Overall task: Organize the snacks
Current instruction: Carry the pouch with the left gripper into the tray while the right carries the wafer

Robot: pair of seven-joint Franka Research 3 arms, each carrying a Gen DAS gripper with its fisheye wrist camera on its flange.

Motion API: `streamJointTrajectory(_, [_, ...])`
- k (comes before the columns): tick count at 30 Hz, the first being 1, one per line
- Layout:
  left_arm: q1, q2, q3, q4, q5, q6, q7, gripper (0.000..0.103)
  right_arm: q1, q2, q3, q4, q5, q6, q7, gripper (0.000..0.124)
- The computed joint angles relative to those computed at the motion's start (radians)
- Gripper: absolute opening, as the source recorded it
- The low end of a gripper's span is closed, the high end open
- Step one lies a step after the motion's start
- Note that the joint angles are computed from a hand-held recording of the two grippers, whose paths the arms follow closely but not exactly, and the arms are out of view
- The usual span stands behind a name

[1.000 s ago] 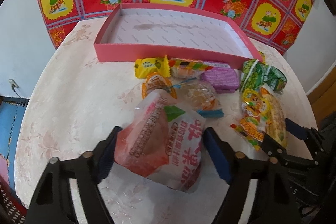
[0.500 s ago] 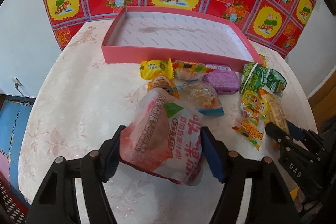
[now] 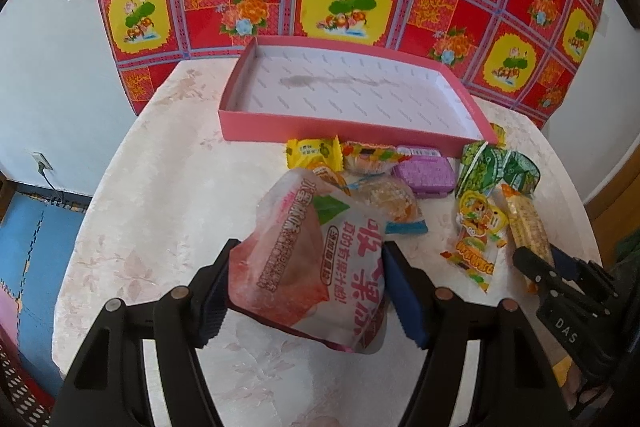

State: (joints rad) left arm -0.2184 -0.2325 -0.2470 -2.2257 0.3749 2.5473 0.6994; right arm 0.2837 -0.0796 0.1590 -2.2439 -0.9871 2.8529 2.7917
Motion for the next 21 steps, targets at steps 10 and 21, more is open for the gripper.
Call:
streamJointTrajectory(10, [0.007,-0.032,-0.001,-0.006,0.02,0.014,-0.014,0.073,-0.027,-0.03,0.013,-0.011,-0.106,0.053,0.084,0.039])
streamJointTrajectory(21, [0.02,-0.015,0.002,0.034,0.032,0.025,0.003,0.073,-0.038,-0.03,0.021,0.016,-0.104,0.097,0.045,0.039])
